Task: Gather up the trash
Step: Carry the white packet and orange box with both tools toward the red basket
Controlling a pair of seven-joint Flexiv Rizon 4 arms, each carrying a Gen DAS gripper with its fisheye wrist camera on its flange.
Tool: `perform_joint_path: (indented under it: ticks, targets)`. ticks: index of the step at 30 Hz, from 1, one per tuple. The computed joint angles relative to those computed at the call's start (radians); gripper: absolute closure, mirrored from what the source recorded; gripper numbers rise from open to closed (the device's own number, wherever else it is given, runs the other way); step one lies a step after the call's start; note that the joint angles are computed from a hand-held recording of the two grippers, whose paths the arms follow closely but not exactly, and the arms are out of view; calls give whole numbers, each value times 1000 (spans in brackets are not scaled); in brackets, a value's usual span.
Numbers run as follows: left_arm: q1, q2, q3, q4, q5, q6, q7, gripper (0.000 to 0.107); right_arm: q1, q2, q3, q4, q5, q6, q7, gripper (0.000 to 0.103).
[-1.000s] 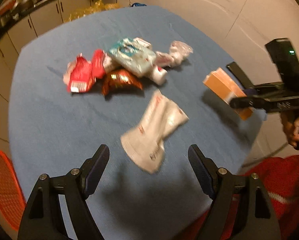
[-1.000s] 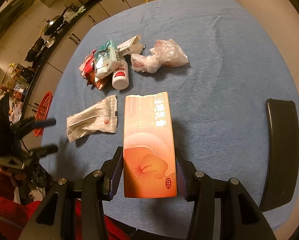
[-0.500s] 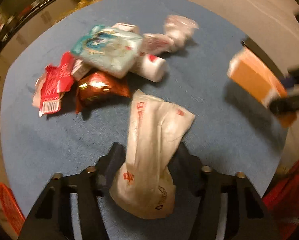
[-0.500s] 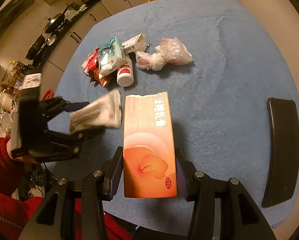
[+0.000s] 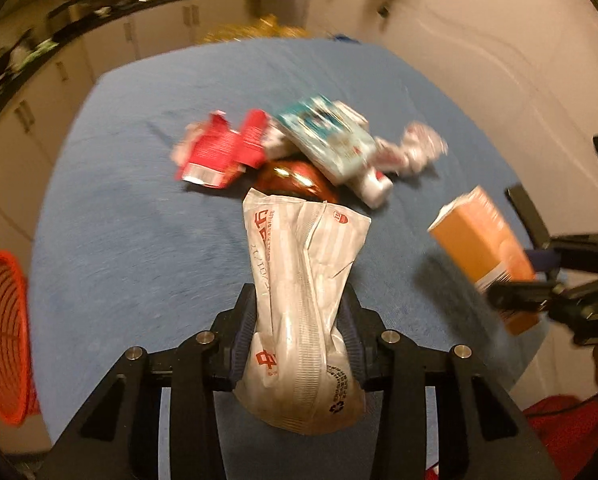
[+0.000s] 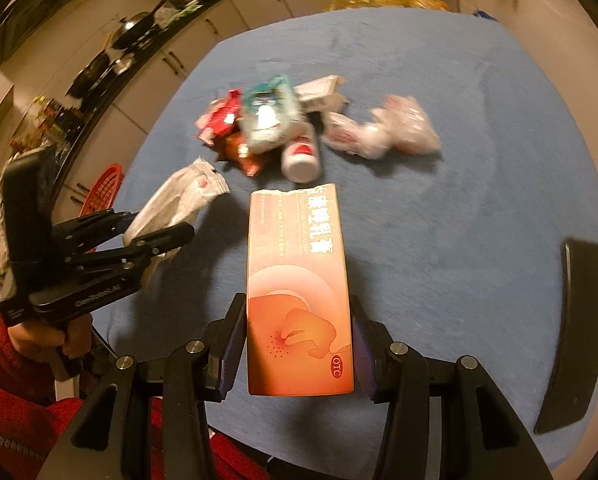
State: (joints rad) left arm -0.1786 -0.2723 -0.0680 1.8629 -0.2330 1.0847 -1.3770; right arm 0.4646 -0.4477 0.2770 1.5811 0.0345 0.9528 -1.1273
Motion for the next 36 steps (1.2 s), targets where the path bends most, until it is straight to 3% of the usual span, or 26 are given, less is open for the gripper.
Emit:
perform_joint_path:
  ticks: [10, 36]
  targets:
    - [-11, 61, 52, 42, 127, 35, -167, 67, 55, -77, 1, -108, -55, -24, -49, 51]
    - [52, 153, 80, 122, 230, 54, -305, 67, 117, -153, 0, -248, -63, -105, -134, 51]
